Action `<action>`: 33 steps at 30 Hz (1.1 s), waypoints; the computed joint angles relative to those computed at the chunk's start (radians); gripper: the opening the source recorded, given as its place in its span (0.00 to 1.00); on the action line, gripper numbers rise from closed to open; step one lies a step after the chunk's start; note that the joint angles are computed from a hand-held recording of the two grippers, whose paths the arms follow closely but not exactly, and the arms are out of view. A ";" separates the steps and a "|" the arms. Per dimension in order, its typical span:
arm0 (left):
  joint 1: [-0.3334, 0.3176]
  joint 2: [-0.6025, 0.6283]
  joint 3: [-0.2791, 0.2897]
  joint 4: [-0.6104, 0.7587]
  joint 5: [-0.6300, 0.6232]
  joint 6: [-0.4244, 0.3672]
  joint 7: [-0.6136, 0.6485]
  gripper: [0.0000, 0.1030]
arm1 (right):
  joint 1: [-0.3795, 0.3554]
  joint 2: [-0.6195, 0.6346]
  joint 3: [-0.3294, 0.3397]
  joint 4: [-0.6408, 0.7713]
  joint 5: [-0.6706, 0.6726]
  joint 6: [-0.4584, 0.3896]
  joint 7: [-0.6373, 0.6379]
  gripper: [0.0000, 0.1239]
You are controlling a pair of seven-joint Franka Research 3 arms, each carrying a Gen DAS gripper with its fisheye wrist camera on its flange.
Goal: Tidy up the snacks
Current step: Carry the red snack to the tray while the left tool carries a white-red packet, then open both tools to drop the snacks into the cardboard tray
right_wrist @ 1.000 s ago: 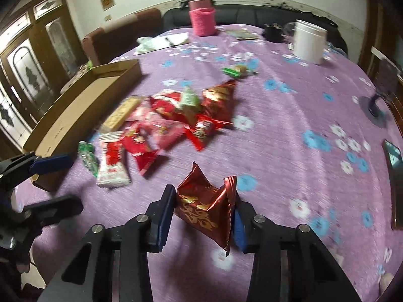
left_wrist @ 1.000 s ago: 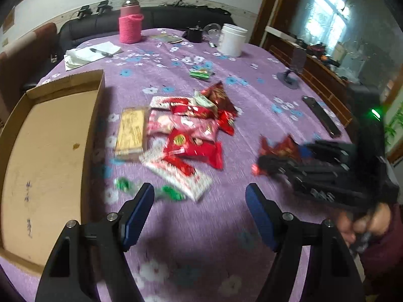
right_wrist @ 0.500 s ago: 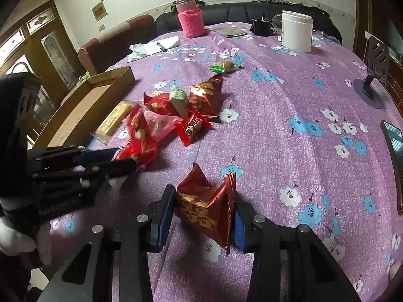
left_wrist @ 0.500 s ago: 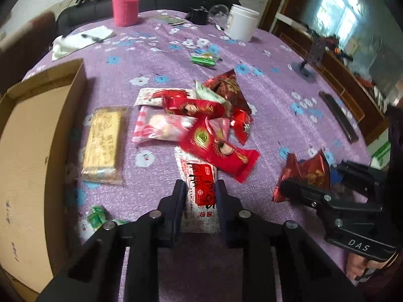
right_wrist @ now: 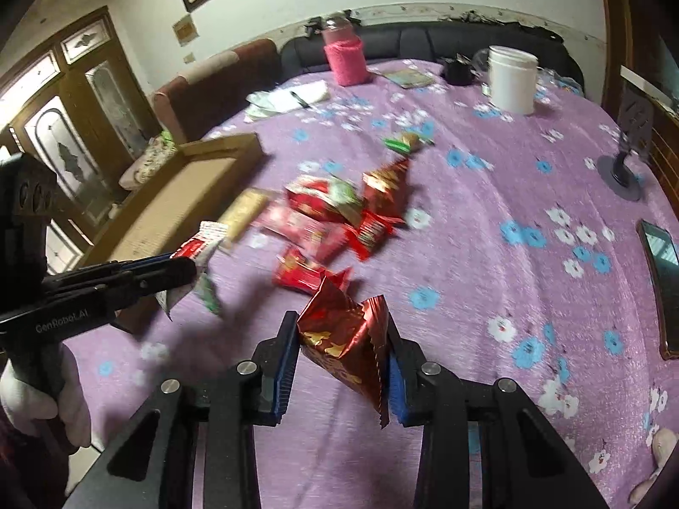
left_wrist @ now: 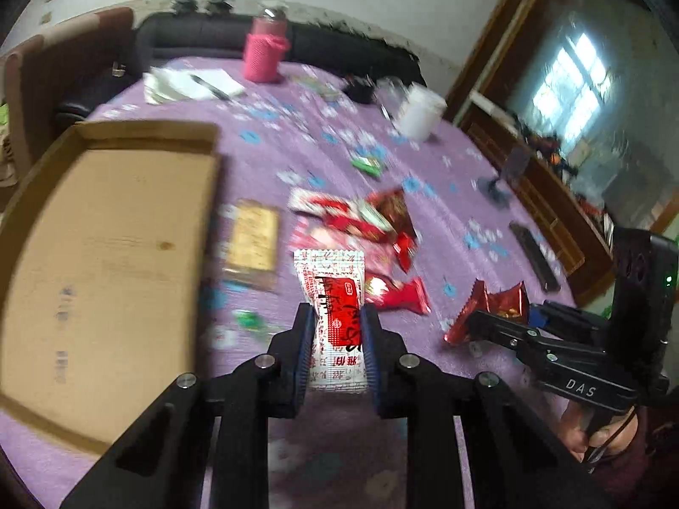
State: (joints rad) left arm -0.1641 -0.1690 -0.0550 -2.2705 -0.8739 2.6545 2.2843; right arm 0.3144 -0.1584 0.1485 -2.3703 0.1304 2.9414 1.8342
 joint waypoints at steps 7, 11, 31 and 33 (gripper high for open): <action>0.062 -0.041 0.066 -0.033 0.004 0.056 -0.042 0.21 | 0.120 0.117 -0.017 0.197 0.246 -0.040 -0.237 0.32; 0.110 -0.029 0.092 -0.048 0.054 0.101 -0.108 0.21 | 0.150 0.259 0.022 0.379 0.243 -0.087 -0.275 0.32; 0.250 -0.298 0.169 -0.217 0.184 0.244 -0.326 0.59 | 0.333 0.592 -0.037 0.737 0.047 -0.004 -0.221 0.33; 0.284 -0.344 0.140 -0.251 0.244 0.269 -0.398 0.59 | 0.381 0.570 -0.092 0.689 -0.012 0.077 -0.170 0.33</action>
